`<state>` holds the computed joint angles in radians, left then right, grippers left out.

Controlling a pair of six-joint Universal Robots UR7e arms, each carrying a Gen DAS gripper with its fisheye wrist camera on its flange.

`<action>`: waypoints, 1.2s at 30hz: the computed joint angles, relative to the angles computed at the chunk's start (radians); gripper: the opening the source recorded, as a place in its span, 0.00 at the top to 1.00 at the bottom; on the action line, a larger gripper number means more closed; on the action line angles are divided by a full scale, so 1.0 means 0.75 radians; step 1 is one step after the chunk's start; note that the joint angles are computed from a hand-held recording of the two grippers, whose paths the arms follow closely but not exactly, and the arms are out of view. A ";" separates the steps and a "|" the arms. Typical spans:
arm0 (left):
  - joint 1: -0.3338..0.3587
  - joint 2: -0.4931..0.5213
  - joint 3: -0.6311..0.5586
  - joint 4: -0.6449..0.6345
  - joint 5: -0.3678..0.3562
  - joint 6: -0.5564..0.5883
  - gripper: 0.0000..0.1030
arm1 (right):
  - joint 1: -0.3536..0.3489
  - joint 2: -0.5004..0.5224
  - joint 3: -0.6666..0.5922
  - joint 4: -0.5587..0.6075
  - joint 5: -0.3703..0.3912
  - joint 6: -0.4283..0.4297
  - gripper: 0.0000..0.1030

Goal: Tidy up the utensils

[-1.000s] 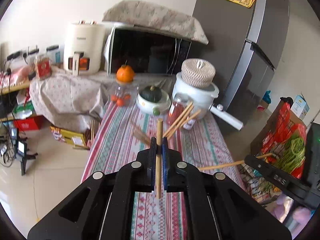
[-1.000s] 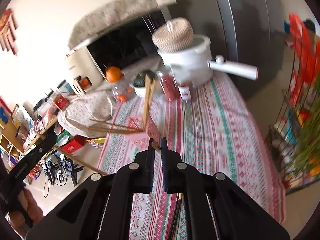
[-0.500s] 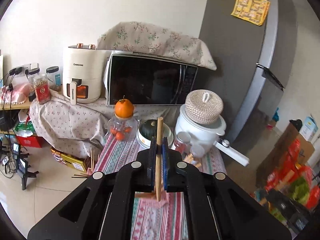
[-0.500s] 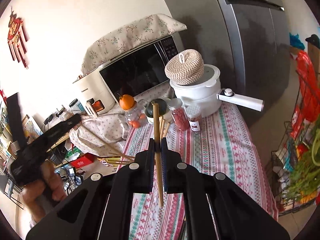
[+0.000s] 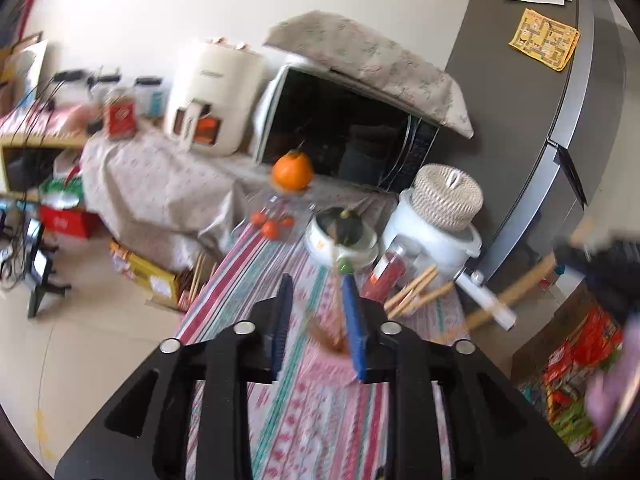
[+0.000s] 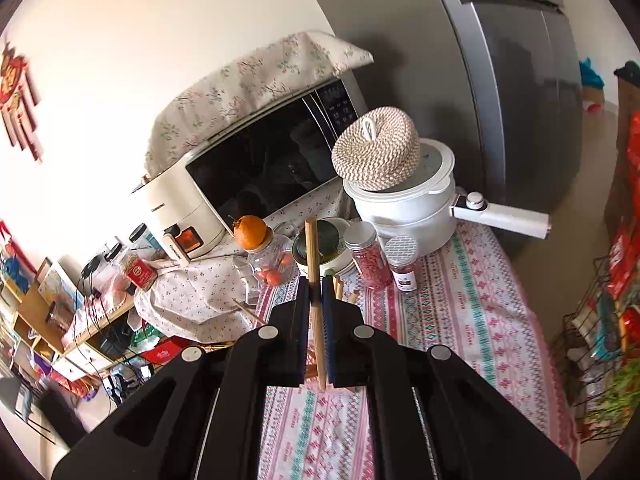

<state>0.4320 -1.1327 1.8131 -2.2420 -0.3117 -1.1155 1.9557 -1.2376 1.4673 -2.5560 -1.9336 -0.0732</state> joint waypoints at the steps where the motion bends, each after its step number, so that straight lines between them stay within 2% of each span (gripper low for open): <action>1: -0.003 -0.013 0.019 0.068 -0.004 -0.068 0.75 | -0.001 0.020 -0.012 -0.004 -0.006 0.005 0.94; 4: 0.014 -0.027 0.070 0.220 -0.041 -0.206 0.75 | -0.004 0.081 -0.039 -0.018 -0.039 0.018 0.94; 6: 0.038 -0.008 0.054 0.299 -0.061 -0.226 0.75 | -0.008 0.112 -0.051 -0.023 -0.053 0.027 0.94; 10: 0.077 0.019 0.072 0.152 -0.139 -0.108 0.75 | -0.020 0.182 -0.049 -0.090 -0.087 0.019 0.93; 14: 0.117 0.022 0.090 0.001 -0.255 -0.025 0.75 | -0.055 0.236 -0.032 -0.113 -0.060 0.035 0.92; 20: 0.153 0.018 0.087 -0.031 -0.425 0.001 0.75 | -0.076 0.173 0.054 -0.094 -0.034 0.048 0.88; 22: 0.162 0.024 0.089 -0.044 -0.477 0.003 0.73 | -0.079 0.123 0.116 -0.109 -0.036 0.034 0.72; 24: 0.176 0.033 0.087 -0.048 -0.545 0.013 0.71 | -0.088 0.071 0.183 -0.102 -0.042 0.033 0.65; 26: 0.190 0.044 0.086 -0.046 -0.608 0.014 0.63 | -0.102 0.025 0.258 -0.093 -0.078 0.018 0.56; 27: 0.198 0.053 0.086 -0.043 -0.644 0.010 0.61 | -0.110 0.006 0.292 -0.089 -0.095 0.013 0.48; 28: 0.205 0.060 0.088 -0.045 -0.674 0.006 0.58 | -0.124 -0.014 0.330 -0.081 -0.110 0.012 0.45; 31: 0.228 0.080 0.091 -0.051 -0.756 -0.004 0.53 | -0.178 -0.070 0.423 -0.026 -0.134 0.045 0.45; 36: 0.241 0.122 0.074 0.018 -0.797 -0.027 0.43 | -0.286 -0.161 0.546 0.045 -0.118 0.105 0.35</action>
